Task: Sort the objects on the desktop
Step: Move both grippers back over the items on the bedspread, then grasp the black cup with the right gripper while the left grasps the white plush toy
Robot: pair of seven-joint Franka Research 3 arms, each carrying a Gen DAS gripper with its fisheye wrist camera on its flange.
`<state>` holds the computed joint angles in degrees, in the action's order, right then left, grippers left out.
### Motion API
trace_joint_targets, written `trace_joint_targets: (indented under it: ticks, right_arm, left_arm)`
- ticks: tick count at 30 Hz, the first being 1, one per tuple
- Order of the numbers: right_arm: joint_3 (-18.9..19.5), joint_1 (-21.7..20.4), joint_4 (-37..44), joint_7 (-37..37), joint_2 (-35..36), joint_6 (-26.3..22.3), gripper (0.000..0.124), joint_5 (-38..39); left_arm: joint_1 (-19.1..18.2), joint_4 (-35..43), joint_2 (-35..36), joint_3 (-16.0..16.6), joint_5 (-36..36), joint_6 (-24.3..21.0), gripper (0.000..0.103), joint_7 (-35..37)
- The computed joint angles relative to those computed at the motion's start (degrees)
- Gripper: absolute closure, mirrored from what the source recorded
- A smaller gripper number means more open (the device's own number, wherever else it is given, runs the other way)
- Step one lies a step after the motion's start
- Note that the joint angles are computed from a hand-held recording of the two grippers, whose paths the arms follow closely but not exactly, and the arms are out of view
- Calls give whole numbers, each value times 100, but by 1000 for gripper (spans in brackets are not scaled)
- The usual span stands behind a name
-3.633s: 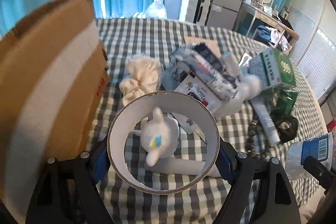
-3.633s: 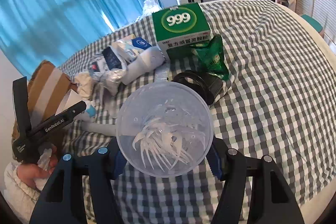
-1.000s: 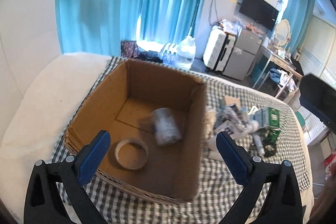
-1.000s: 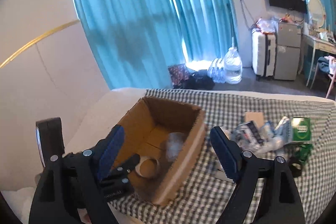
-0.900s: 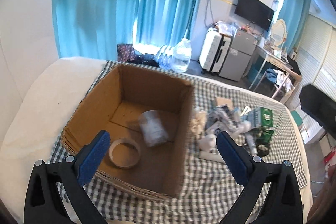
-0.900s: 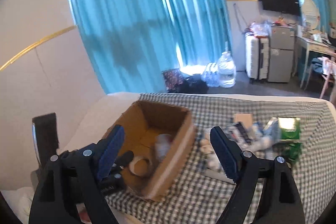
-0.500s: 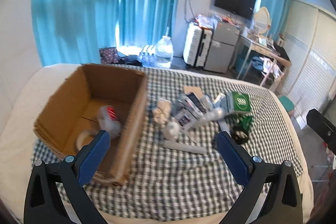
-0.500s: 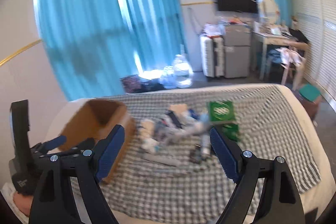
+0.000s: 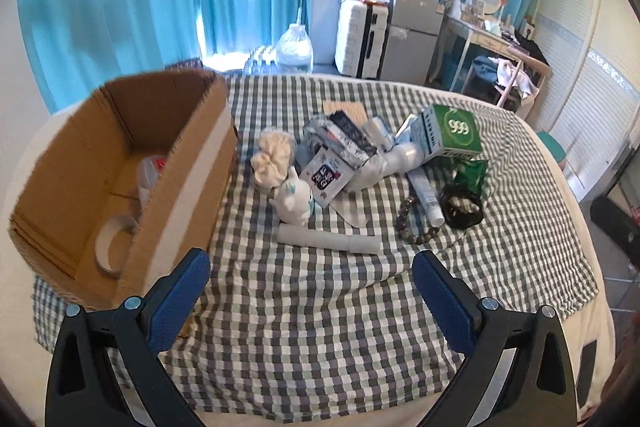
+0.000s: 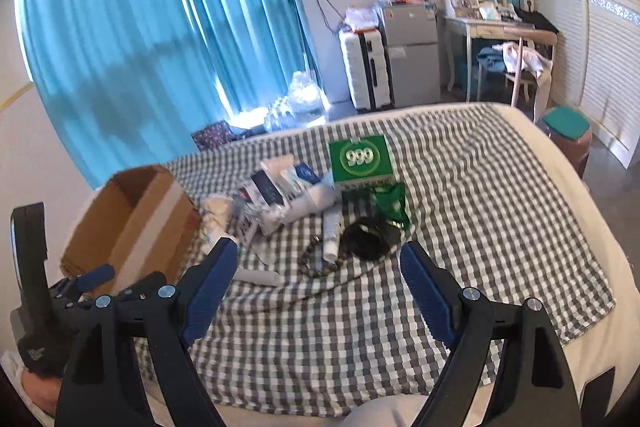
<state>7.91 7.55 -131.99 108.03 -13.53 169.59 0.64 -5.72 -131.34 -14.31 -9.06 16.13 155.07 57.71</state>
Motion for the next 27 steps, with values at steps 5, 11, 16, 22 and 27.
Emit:
trace_joint_targets:
  ticks: [5,11,16,22,27]
  right_arm:
    - [-167,91,52,-246,342,-15,40,184]
    - [-341,155,400,-221,958,-232,40,218]
    - [-544,294,912,-58,1638,-425,40,30]
    - [-879,488,1621,271,2429,-725,40,-212]
    - [-1063,589,2107,267,2898,-904,46,-176]
  left_arm:
    - [60,270,524,-90,235,32,0,-226]
    - [86,668,1225,-87,698,29,0,-684]
    - [54,1063,1829,31,875,-34,0,-923]
    - [-17,1356,2318,255,1343,162,0,-1310]
    - [40,1459,2619,338,1350,450,0,-1409]
